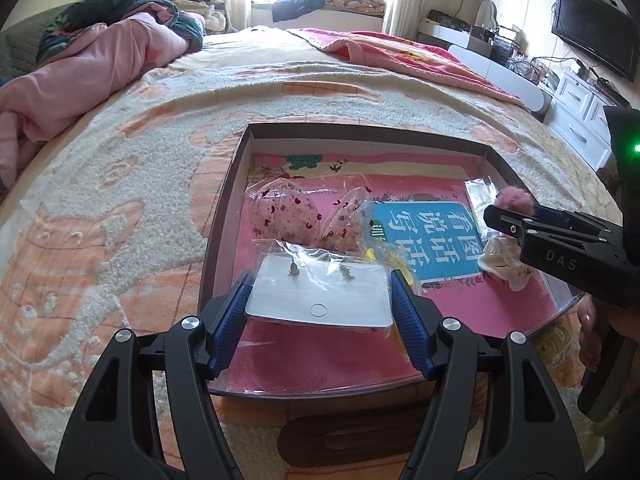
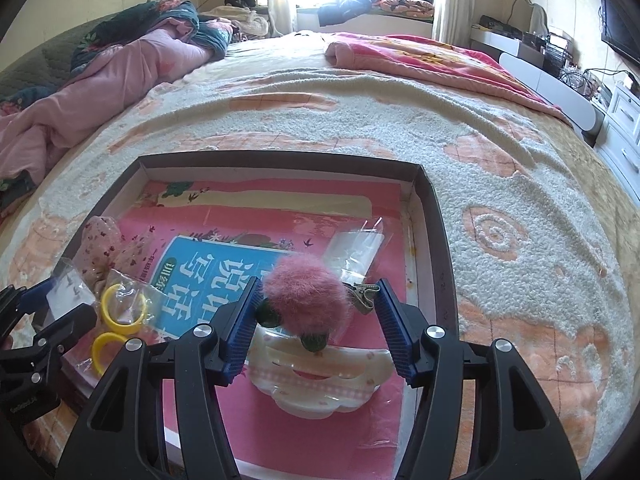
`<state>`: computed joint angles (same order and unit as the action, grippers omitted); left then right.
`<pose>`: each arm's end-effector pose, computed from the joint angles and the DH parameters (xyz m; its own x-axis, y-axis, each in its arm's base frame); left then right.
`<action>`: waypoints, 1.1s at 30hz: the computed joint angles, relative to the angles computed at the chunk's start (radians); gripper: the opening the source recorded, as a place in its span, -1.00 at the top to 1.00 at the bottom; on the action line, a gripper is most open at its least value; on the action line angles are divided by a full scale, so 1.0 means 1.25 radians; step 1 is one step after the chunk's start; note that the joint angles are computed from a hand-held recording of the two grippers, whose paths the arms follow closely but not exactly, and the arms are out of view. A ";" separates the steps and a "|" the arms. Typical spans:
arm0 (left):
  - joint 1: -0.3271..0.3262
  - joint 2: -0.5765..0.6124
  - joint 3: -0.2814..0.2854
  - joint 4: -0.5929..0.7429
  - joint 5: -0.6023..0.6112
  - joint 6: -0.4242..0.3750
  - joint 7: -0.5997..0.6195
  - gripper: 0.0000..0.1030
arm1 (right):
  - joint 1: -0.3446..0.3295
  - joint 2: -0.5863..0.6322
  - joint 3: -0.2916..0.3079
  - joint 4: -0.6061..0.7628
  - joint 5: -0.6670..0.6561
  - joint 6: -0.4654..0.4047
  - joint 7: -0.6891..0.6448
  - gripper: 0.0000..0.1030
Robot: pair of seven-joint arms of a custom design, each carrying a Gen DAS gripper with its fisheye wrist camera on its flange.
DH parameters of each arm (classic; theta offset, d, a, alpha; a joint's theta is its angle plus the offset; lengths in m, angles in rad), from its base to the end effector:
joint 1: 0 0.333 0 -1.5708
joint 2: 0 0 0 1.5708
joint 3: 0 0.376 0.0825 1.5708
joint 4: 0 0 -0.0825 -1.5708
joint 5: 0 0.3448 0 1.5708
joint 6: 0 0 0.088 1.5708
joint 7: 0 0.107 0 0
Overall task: Organize jewelry
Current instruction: 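Lower the earring card into the tray with the left tool while the right tool releases the pompom, then withdraw both open tools from the tray toward the remaining items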
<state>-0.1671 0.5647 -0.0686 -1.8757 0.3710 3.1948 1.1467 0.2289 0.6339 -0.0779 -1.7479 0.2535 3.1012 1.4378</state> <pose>0.6643 -0.1853 0.3764 -0.1969 -0.9765 0.0872 -0.7292 0.0864 -0.6788 0.7144 0.1003 0.3716 0.0823 -0.9958 -0.0410 -0.7503 -0.0348 -0.6601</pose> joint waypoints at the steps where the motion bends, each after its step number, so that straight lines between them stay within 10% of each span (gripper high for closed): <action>1: -0.001 0.001 0.001 0.000 0.000 0.001 0.000 -0.14 | 0.001 0.001 -0.001 0.001 -0.001 -0.001 -0.001 -0.09; 24: -0.043 -0.031 0.055 -0.024 0.007 0.016 -0.033 -0.44 | -0.103 -0.108 0.131 -0.175 0.057 0.139 -0.075 -0.57; 33: -0.115 -0.081 0.142 -0.089 0.008 0.065 -0.056 -0.71 | -0.140 -0.167 0.176 -0.253 0.051 0.197 -0.079 -0.63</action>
<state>-0.3114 0.4629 0.1087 -1.9869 0.3816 3.2762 1.0771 0.0537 0.4253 0.1417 -2.0647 0.3174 3.3479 1.3387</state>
